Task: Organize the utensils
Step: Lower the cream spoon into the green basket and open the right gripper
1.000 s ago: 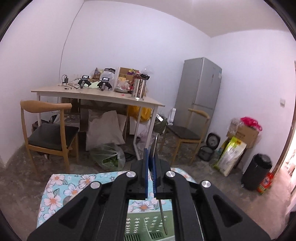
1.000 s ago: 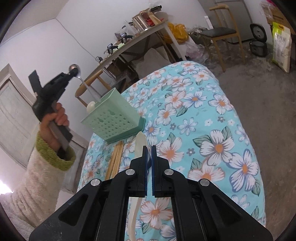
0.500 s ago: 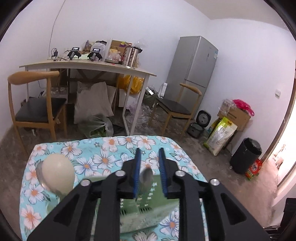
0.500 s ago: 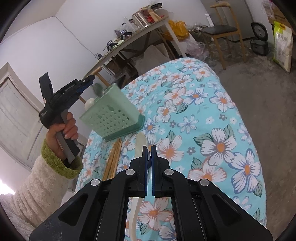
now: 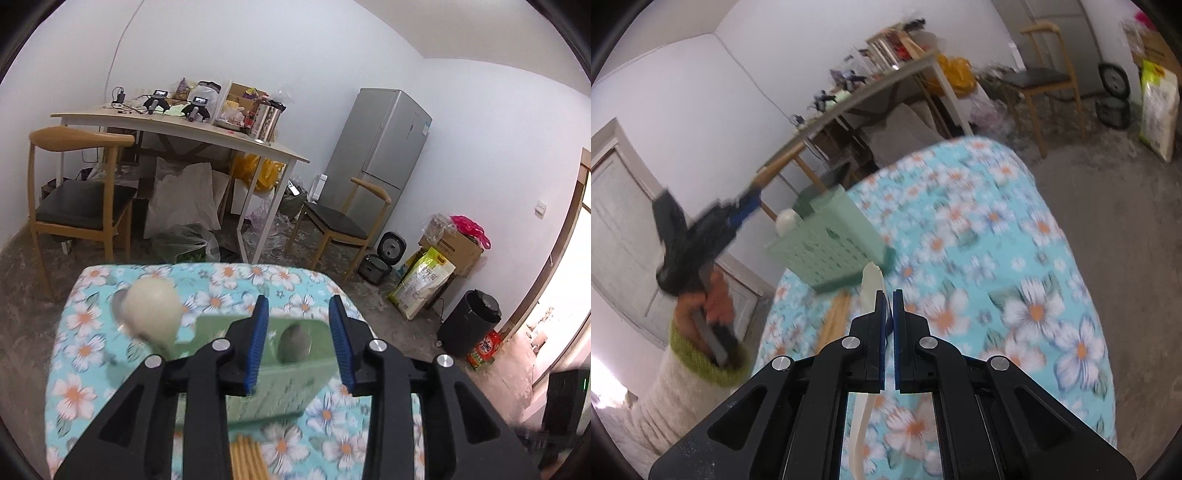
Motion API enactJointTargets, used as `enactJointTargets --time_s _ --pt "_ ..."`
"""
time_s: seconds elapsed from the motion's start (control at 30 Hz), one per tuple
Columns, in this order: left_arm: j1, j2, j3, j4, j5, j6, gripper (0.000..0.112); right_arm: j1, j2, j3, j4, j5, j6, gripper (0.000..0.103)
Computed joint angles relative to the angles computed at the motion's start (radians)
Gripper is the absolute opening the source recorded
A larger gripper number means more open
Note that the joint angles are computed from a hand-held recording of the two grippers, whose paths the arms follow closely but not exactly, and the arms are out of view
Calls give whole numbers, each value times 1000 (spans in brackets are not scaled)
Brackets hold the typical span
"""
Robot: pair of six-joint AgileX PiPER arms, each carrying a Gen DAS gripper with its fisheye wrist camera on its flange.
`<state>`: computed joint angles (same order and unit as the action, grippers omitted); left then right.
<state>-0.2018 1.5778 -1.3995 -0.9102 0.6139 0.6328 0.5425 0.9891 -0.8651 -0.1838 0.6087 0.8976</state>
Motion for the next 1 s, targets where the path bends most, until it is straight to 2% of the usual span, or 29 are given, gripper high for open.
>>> enactJointTargets --time_s 0.1,0.3,0.43,0.53,0.63,0.7,0.87,1.0 --pt "66 -102 128 -48 36 76 41 -5 73 -113 -39 -13 -30 2" --pt "253 -303 380 -77 129 181 54 -28 291 -392 -147 -109 -59 2" --pt "468 -427 545 -83 223 261 58 0 470 -580 -424 -165 104 2" --pt "598 -480 626 -38 275 306 59 15 585 -684 -611 -174 210 2" --pt "727 -477 660 -23 343 354 59 20 676 -751 -745 -175 273 2" --pt "779 -465 674 -31 361 374 59 19 716 -767 -807 -178 302 2" --pt "760 -420 646 -30 342 341 59 6 788 -772 -902 -196 356 2" --pt "730 -396 624 -54 330 326 59 1 816 -770 -919 -207 352 2"
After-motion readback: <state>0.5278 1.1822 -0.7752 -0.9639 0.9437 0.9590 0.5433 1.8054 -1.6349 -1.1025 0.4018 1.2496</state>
